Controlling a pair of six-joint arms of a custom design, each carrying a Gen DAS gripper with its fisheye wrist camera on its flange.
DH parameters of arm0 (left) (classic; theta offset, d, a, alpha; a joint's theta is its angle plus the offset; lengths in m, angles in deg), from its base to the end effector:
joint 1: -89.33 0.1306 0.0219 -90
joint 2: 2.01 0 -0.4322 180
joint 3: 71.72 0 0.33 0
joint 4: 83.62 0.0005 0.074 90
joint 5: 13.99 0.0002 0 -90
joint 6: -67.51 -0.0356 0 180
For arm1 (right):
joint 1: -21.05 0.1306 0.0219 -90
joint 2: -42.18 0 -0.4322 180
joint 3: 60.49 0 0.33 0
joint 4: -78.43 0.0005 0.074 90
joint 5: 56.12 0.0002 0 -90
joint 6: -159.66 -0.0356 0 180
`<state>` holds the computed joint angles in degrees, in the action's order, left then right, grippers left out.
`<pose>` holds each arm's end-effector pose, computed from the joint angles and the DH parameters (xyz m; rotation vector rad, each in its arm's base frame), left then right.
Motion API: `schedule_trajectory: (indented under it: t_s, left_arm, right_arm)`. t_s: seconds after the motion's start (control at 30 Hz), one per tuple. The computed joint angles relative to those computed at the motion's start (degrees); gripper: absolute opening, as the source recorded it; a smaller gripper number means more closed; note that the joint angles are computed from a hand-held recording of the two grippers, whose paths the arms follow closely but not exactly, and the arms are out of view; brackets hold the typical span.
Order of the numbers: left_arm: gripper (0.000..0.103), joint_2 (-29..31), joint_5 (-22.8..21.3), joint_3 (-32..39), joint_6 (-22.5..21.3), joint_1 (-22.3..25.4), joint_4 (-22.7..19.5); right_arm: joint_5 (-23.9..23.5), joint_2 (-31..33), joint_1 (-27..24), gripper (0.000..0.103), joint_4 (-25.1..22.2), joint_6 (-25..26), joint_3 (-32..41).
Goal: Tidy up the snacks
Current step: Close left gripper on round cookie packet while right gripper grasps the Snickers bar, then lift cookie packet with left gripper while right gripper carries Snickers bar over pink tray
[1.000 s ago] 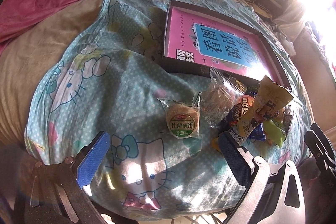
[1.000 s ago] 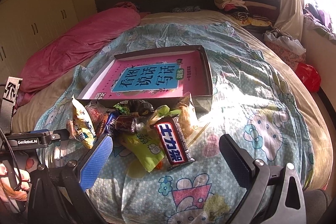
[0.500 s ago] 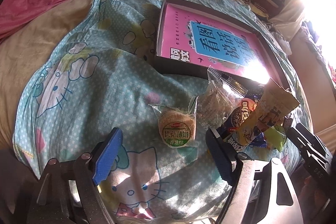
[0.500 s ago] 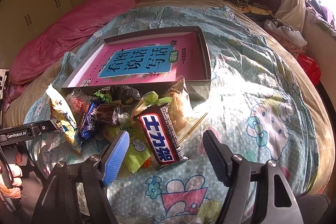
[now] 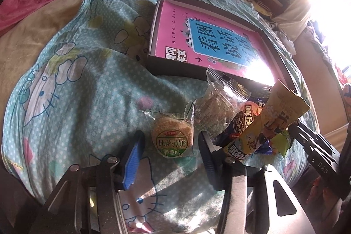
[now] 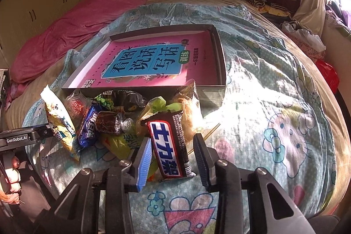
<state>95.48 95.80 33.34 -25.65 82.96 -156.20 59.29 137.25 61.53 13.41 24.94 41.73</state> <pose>0.4464 -0.0625 0.5051 0.3254 2.6587 -0.4833 0.3478 0.2761 0.5122 0.2483 2.4303 0.0706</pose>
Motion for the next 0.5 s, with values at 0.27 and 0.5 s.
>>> schedule_trajectory:
  t_s: [0.27, 0.5]
  left_arm:
    - [0.036, 0.8, 3.2, 0.2, 0.7, 0.8, 0.5]
    - [0.035, 0.5, 4.7, 0.2, 1.1, 1.5, 1.3]
  right_arm:
    - [-1.5, -1.3, -0.8, 0.031, 2.0, -0.7, -1.5]
    - [-2.0, -2.5, -1.3, 0.029, 4.0, -1.1, -2.7]
